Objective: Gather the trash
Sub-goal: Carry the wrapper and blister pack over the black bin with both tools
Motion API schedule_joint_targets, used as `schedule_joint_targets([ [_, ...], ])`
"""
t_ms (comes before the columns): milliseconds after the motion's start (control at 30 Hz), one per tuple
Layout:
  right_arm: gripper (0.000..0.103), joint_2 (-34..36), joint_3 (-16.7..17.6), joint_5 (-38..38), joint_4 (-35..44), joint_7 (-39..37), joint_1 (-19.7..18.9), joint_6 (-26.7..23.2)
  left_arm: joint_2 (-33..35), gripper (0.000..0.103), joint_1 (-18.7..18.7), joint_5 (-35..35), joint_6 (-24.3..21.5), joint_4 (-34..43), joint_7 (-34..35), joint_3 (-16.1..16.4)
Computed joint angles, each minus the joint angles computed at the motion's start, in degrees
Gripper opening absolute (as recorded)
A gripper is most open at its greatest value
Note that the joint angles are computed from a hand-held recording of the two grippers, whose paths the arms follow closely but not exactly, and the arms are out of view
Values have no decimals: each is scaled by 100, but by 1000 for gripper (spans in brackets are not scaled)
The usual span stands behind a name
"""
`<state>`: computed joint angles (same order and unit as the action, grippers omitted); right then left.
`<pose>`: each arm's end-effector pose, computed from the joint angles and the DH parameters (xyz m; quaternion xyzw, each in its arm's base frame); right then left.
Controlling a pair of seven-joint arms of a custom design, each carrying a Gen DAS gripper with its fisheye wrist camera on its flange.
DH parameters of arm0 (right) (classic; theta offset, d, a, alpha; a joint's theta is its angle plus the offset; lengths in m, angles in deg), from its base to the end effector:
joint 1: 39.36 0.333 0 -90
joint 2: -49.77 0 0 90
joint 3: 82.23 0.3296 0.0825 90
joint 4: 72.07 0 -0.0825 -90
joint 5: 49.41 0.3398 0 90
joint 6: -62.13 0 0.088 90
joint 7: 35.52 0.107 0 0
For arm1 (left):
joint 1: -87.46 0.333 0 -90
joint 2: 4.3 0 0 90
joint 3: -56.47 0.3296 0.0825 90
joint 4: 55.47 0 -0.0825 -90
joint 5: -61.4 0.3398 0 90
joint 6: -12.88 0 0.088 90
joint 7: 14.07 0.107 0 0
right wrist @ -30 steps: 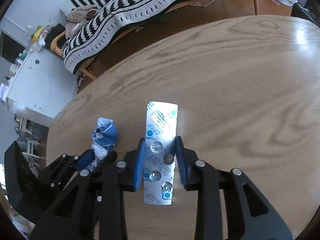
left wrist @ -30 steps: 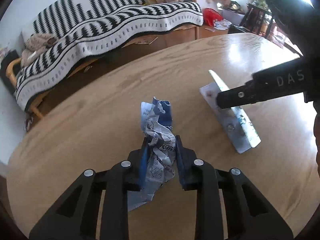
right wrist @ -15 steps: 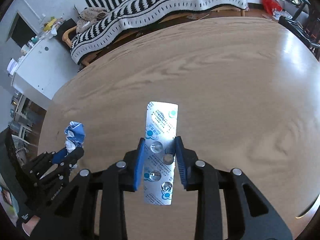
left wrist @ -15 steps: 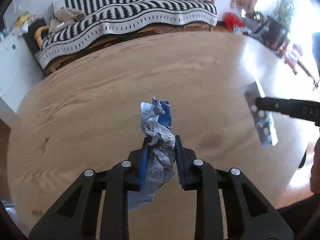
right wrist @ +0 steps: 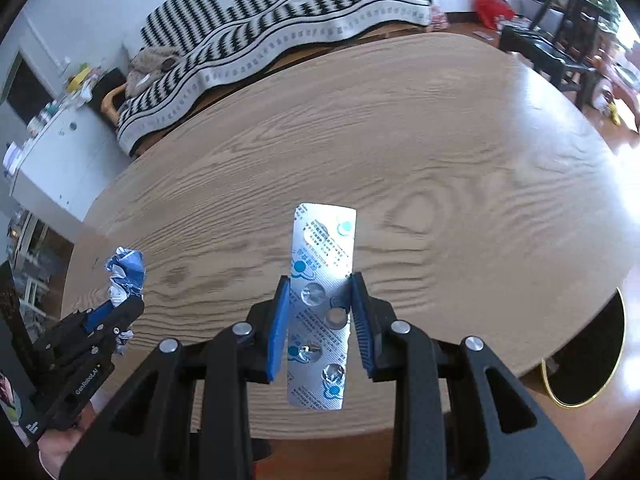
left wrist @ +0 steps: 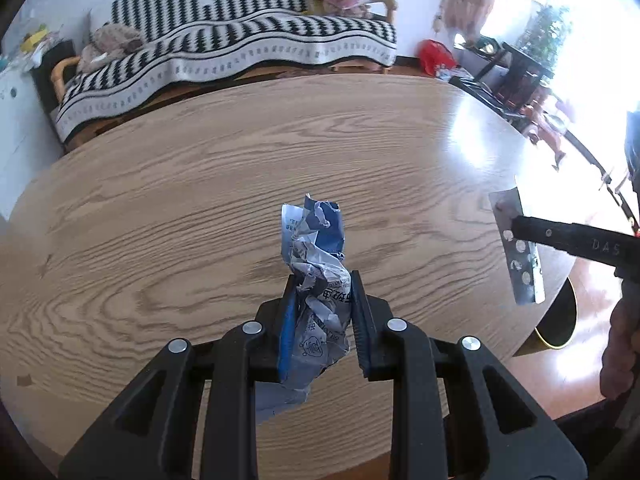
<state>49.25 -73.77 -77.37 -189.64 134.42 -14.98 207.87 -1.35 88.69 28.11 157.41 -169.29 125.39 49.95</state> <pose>0.4567 0.3021 0.5293 -0.4926 0.8164 -0.1308 0.2714 0.5650 -0.0458 0.5236 -0.4599 0.8291 -0.2920 0.1257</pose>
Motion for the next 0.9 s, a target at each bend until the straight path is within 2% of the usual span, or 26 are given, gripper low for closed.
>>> schedule_joint_targets([
  [200,30,-761,-8,-278,-682,350,-231,-264,-192,24,-217,-553,-186,-132,552,-162],
  [367,30,-1649,2,-270,-1460,424,-527,-512,-353,24,-612,-896,-187,-300,855,-344],
  [600,30,-2970,-37,20,-2577,347,-925,-797,-215,24,-1215,-1084,-536,-214,536,-658],
  [900,31,-4665,-307,594,-3962,-13,-1281,-1214,-161,24,-1943,-1085,-368,-385,528,-1023],
])
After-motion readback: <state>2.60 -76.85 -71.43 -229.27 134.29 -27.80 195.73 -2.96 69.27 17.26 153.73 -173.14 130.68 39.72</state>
